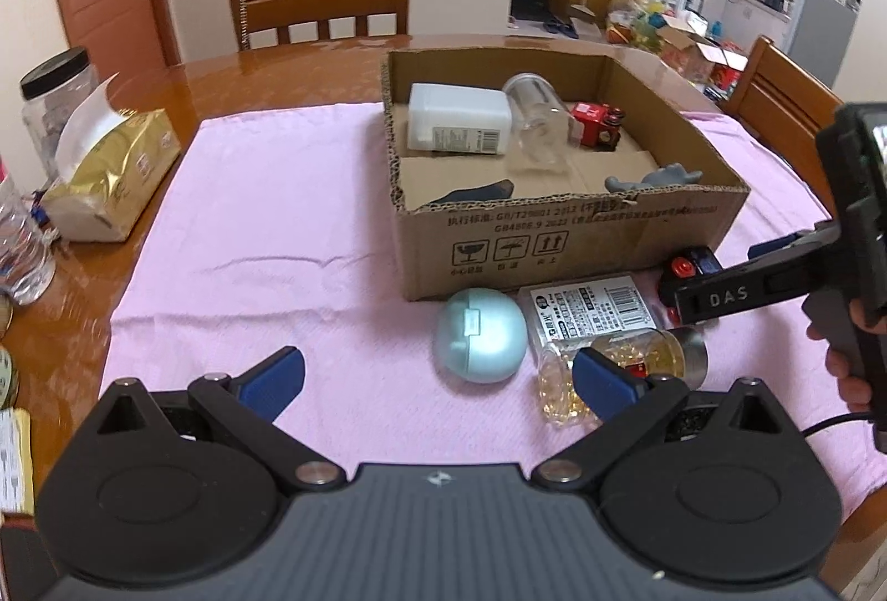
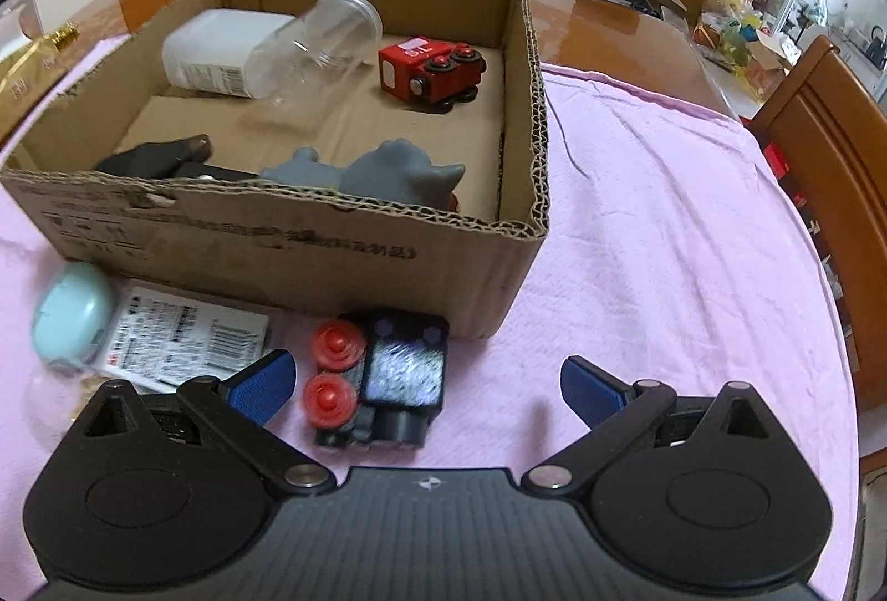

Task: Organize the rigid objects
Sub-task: 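Close right gripper on black toy car while left gripper closes on gold capsule bottle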

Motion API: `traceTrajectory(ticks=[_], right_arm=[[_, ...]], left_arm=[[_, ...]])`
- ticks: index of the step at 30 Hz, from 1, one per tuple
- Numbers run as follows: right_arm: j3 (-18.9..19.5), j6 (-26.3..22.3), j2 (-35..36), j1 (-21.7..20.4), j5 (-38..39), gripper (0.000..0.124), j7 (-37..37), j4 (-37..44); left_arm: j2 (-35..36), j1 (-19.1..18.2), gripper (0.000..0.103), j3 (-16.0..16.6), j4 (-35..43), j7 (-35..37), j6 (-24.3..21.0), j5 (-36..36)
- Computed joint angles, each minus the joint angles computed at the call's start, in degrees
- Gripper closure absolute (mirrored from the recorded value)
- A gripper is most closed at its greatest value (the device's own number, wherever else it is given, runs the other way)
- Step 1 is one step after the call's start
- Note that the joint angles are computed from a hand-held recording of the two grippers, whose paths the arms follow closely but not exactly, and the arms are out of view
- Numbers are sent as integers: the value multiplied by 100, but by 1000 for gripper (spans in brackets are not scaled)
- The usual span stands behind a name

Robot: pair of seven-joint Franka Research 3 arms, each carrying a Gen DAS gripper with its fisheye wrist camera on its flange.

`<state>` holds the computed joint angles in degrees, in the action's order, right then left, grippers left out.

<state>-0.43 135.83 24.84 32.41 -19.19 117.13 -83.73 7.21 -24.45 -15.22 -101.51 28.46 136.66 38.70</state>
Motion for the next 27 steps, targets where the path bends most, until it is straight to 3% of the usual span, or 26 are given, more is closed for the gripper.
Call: traceTrajectory(ticks=[12,20,27], right_arm=[[89,537,-198,-533,676,21,-829,-532],[335,721,-174,-996,1527,21,-2444,-565],[302,969,-220,-1010,1861,21,-3009,-710]], left_arm=[[612,-366,1,-20,901,-246,-677,-104],[1202,-736,1,48,1575,-52,-876,-192],[1522,-911,1,116,1791,-3,-907,-458]])
